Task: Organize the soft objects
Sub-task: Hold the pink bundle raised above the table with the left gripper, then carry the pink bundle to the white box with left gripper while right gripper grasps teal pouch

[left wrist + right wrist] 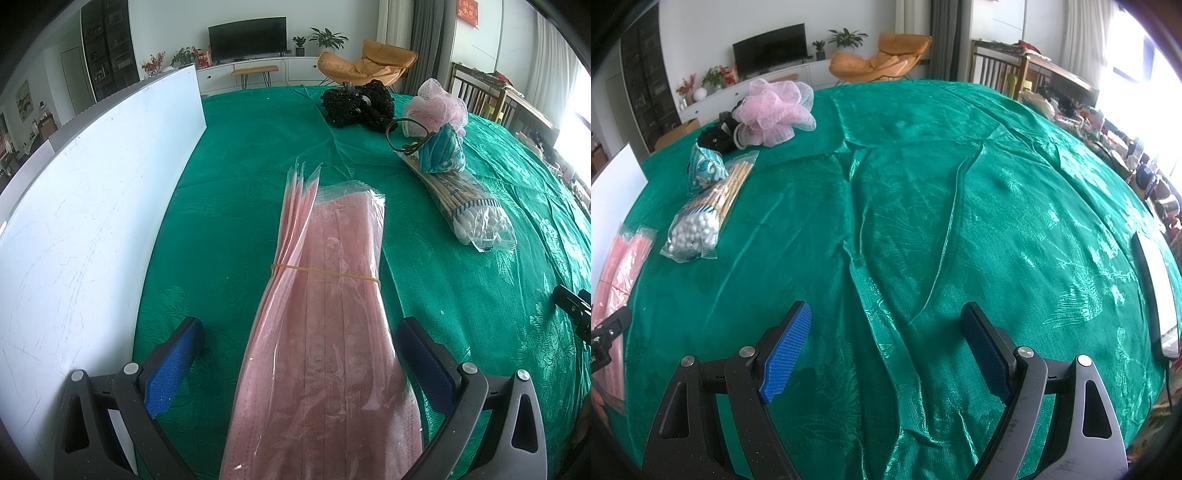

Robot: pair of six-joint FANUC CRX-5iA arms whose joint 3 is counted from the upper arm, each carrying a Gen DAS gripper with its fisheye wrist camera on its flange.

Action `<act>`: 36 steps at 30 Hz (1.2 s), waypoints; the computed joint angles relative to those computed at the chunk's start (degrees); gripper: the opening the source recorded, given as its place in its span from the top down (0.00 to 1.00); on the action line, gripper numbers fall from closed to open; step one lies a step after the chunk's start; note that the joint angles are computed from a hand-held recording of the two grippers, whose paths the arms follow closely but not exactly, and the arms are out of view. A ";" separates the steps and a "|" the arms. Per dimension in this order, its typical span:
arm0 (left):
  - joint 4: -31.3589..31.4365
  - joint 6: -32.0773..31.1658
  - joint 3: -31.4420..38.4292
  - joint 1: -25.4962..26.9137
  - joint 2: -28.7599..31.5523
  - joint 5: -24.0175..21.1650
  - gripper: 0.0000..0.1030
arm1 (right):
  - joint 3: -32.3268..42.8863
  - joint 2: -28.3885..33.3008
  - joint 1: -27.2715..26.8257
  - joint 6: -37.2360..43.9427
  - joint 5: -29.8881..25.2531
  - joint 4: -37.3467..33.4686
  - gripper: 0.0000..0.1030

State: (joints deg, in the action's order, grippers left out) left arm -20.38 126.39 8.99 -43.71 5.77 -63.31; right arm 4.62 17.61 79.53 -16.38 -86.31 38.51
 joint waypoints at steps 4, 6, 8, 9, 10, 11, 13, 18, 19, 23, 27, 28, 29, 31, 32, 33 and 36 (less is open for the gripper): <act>0.01 -0.02 0.03 0.01 0.01 -0.01 0.00 | 0.02 0.00 0.01 0.00 0.00 0.00 0.17; 0.00 0.01 0.00 -0.01 0.00 -0.01 0.00 | -0.01 -0.02 0.01 -0.02 0.03 0.01 0.17; 0.01 -0.03 0.04 0.02 0.03 -0.02 0.00 | -1.00 -0.72 0.15 -0.76 0.95 0.46 0.17; 0.01 -0.03 0.04 0.02 0.03 -0.02 0.00 | -2.17 -1.52 0.38 -1.72 2.01 1.00 0.17; 0.02 -0.02 0.01 0.01 0.01 -0.02 0.00 | -3.86 -2.79 0.60 -3.71 3.83 1.89 0.18; 0.02 -0.02 0.01 0.01 0.01 -0.02 0.00 | -6.19 -4.52 0.78 -6.79 6.65 3.75 0.17; 0.03 -0.03 0.04 0.03 0.03 0.00 0.00 | -7.51 -5.49 0.51 -7.59 9.52 7.57 0.17; 0.24 -0.37 0.49 0.13 0.39 -0.32 0.00 | 3.84 -0.64 -6.47 12.52 18.15 3.86 0.18; 0.50 -0.67 0.67 0.22 0.51 -0.54 0.00 | 8.86 1.91 -8.80 18.96 19.54 0.44 0.18; 3.48 -3.84 1.36 1.17 0.79 -2.81 0.00 | 25.41 11.47 -14.32 34.48 17.11 -9.22 0.18; 4.64 -5.80 1.12 1.38 0.46 -2.53 0.10 | 38.99 20.02 -17.73 43.64 9.41 -15.90 0.40; 4.69 -6.40 0.62 1.30 -0.06 -1.69 0.32 | 37.53 19.05 -17.95 42.47 10.77 -16.01 0.59; 4.27 -6.89 0.46 1.01 -0.52 -1.24 0.45 | 34.97 17.47 -17.85 40.59 12.43 -15.27 0.59; 4.34 -7.78 -0.22 0.84 -1.66 -0.42 0.60 | 25.93 11.38 -17.21 35.51 18.73 -13.10 0.60; 5.27 -7.97 -1.20 1.23 -2.49 0.76 0.62 | 23.03 9.26 -16.75 33.48 20.07 -11.78 0.60; 7.47 -8.19 -2.98 2.08 -4.05 2.76 0.65 | 19.95 6.87 -16.19 31.05 21.34 -10.28 0.60; 12.13 -8.01 -6.98 3.70 -8.07 7.54 0.66 | 11.16 -1.11 -14.28 23.95 24.63 -5.94 0.60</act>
